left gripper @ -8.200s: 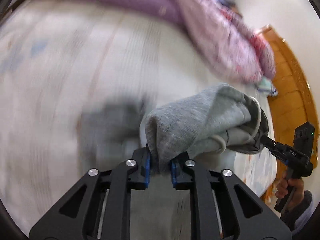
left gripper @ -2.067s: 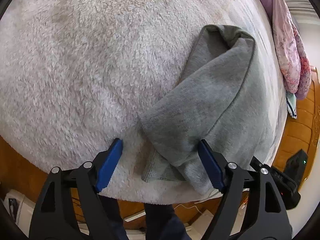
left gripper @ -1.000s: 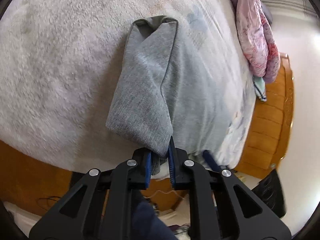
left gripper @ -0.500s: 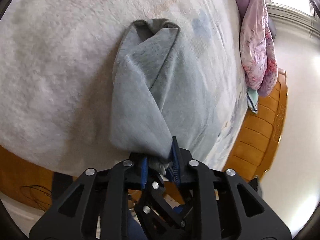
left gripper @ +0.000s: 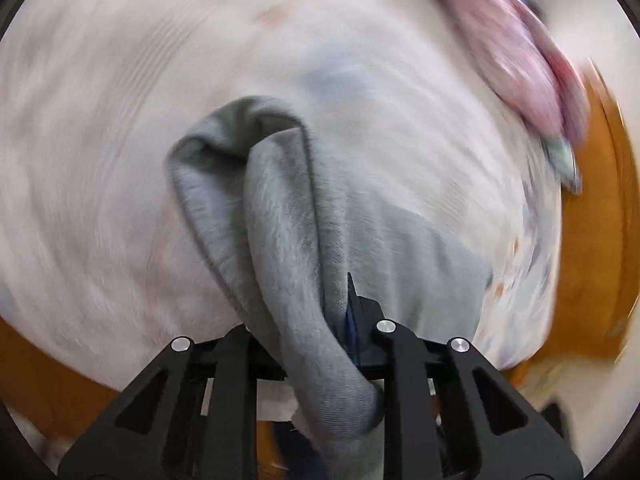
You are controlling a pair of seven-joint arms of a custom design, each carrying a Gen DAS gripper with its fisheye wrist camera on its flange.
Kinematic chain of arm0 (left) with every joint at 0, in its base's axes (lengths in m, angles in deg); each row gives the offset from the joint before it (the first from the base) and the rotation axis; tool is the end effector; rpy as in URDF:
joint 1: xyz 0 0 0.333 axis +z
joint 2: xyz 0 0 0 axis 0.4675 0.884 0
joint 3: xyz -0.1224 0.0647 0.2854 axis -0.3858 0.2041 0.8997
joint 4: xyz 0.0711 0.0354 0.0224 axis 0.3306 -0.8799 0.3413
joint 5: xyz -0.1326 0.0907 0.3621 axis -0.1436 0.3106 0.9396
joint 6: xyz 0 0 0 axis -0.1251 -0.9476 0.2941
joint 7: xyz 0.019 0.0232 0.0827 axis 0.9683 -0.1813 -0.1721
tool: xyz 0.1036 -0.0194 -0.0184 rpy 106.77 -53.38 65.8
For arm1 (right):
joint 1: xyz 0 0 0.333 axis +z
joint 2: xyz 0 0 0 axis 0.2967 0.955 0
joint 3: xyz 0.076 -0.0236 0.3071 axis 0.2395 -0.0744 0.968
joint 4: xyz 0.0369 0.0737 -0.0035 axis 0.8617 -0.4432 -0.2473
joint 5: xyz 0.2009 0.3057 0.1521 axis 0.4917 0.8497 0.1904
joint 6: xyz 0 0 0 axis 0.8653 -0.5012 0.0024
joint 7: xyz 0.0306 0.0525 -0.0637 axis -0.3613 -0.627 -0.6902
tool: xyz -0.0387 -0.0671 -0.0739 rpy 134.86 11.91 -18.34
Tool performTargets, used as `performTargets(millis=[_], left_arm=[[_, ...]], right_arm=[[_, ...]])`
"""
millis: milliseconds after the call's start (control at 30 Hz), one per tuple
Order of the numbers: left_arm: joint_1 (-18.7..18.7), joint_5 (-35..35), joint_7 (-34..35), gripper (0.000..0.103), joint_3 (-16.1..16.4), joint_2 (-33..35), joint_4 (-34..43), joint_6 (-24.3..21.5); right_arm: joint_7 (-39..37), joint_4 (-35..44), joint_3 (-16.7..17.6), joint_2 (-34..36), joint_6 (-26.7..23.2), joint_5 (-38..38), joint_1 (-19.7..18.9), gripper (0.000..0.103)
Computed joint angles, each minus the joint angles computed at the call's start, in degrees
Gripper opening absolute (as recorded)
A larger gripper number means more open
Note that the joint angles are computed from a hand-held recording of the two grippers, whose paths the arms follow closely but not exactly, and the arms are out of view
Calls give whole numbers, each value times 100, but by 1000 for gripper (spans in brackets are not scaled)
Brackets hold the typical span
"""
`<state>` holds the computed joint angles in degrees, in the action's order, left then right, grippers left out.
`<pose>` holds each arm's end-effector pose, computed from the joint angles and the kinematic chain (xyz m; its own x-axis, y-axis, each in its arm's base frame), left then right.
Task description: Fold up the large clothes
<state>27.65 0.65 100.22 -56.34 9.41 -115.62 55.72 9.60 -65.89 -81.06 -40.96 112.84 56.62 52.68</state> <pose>0.4798 -0.0616 0.4878 0.2373 -0.8885 0.3929 -0.9542 -0.2891 -0.0775 0.3714 0.2472 0.5087 0.3029 -0.7688 -0.5633 -0.9217 -0.0859 -0.3783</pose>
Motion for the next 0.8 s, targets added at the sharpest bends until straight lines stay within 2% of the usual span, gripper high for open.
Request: performTargets(millis=[67, 167, 333, 433, 500, 533, 567, 633, 667, 700, 733, 800], left_arm=[[-186, 483, 74, 19, -298, -56, 357, -137], [-534, 552, -60, 19, -577, 153, 831, -149], [-1200, 494, -203, 19, -966, 1056, 1698, 3], [-1536, 364, -334, 24, -1105, 1837, 2372, -178], [-1670, 352, -400, 31, -1123, 2167, 2586, -290], [-1702, 289, -398, 33, -1119, 2272, 2658, -374], [-1695, 24, -306, 35, -1119, 2292, 2632, -329], [-1651, -635, -119, 52, -1106, 2122, 2410, 41], [-1622, -868, -51, 66, -1075, 1963, 2234, 238], [-1596, -1028, -50, 70, -1029, 1725, 1965, 558], [-1575, -874, -197, 72, -978, 1540, 1772, 727], [-1500, -19, -734, 72, -906, 1380, 1630, 566]], right_arm=[[75, -282, -356, -388, -25, 590, -40, 11], [400, -717, -656, -994, -88, 916, -398, 11], [1167, -1360, -1039, -1866, -363, 440, -1352, 11], [1655, -1683, -1266, -2158, -514, 158, -1864, 11], [1852, -1795, -1523, -2096, -705, 26, -2090, 11], [1946, -1843, -1537, -2071, -774, -52, -2193, 11], [1978, -1822, -1636, -1874, -890, -96, -2231, 11], [2057, -1760, -1697, -1490, -1000, -59, -2307, 12], [2077, -1760, -1709, -1385, -1124, -133, -2418, 14], [2010, -1776, -1801, -1336, -1306, -191, -2544, 15], [1893, -1679, -1853, -1137, -1316, -133, -2573, 20], [1926, -1560, -1779, -1018, -1566, -231, -2778, 24]])
